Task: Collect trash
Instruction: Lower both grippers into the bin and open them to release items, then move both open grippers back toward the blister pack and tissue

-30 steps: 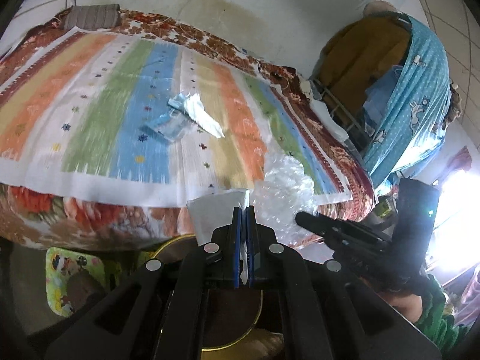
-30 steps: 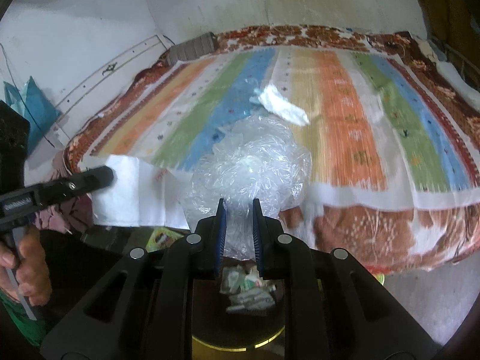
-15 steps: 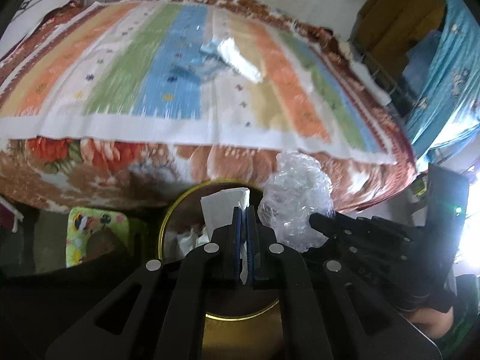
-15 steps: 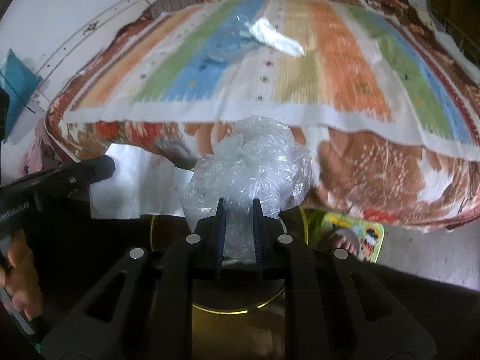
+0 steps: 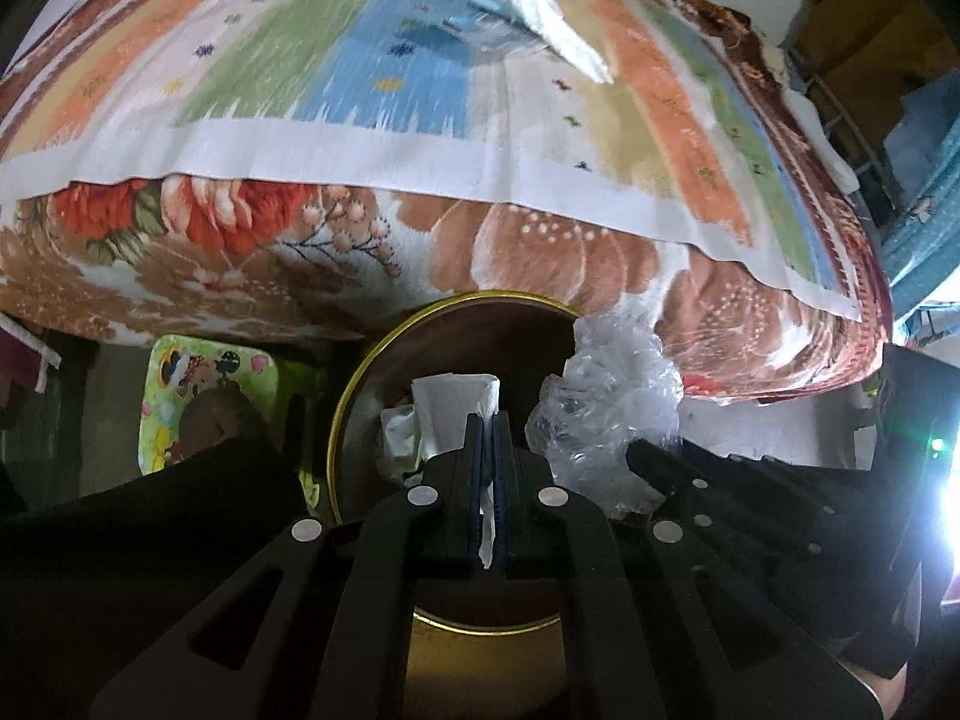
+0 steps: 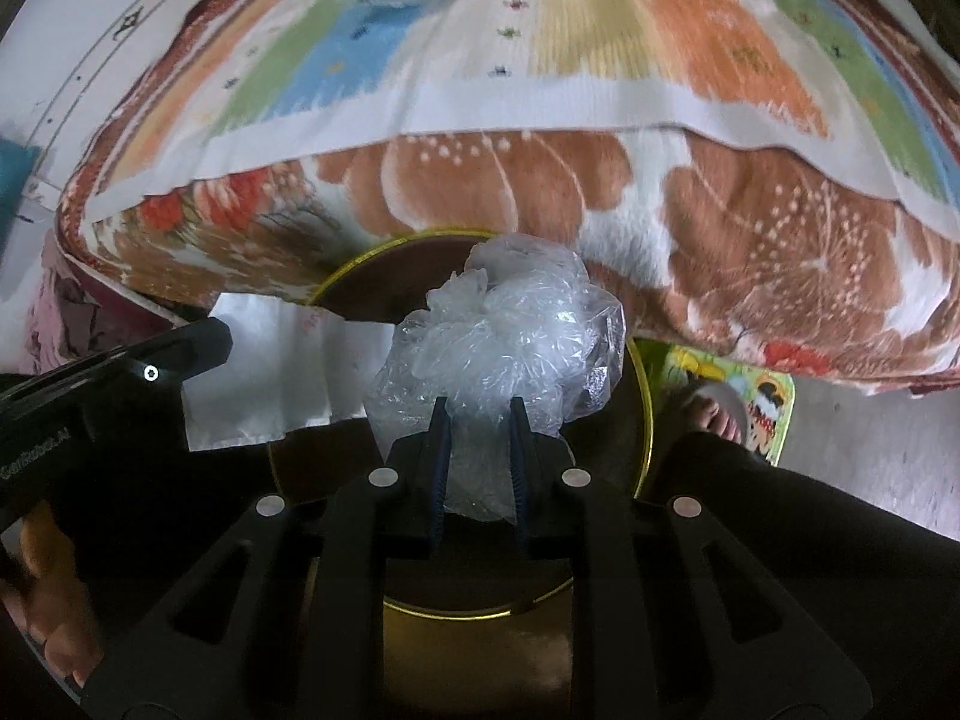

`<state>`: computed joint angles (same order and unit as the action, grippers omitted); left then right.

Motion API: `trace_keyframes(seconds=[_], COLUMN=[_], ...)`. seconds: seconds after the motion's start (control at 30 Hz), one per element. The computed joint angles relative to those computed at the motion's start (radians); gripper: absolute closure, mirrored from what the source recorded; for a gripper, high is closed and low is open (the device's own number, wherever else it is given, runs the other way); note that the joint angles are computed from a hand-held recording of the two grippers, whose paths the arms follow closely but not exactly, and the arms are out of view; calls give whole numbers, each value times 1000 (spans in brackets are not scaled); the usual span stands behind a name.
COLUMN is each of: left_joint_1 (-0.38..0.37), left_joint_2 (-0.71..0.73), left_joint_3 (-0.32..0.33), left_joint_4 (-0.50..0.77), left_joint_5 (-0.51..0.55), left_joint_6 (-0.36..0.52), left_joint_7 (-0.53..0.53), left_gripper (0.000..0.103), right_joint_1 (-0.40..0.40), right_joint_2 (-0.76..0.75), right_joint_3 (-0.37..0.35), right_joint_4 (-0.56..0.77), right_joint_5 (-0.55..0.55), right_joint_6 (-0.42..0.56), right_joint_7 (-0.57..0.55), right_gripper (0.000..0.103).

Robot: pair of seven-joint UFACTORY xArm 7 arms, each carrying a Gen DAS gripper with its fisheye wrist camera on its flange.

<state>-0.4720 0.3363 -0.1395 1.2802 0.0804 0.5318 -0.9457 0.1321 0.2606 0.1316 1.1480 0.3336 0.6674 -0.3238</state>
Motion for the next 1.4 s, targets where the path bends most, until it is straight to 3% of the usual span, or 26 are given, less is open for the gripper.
trace_keyframes(seconds=[0.33, 0.4, 0.47, 0.5, 0.83, 1.13, 1.27, 1.4], left_joint_1=[16, 23, 22, 21, 8, 43, 49, 69], left_joint_2=[68, 75, 70, 66, 12, -8, -8, 10], left_joint_3=[7, 5, 9, 12, 47, 69, 91, 93], left_joint_4=[62, 64, 58, 54, 36, 82, 122, 165], left_joint_5=[-39, -55, -55, -53, 45, 110, 171, 190], left_joint_6=[32, 29, 22, 16, -12, 28, 50, 44], left_joint_7=[-9, -9, -16, -21, -91, -96, -111, -94], left_gripper=[99, 89, 77, 73, 73, 57, 42, 32], right_joint_1=[6, 0, -7, -11, -5, -23, -17, -10], right_joint_2=[108, 119, 124, 126, 92, 73, 93, 138], right_joint_3=[-8, 1, 8, 13, 10, 32, 31, 29], right_joint_4=[94, 105, 111, 114, 103, 170, 231, 314], right_joint_5=[-60, -49, -33, -23, -28, 23, 22, -2], right_joint_6=[42, 44, 43, 47, -1, -50, -82, -94], right_joint_7=[91, 89, 83, 79, 69, -11, -42, -52], right_gripper=[83, 75, 58, 55, 48, 42, 36, 32])
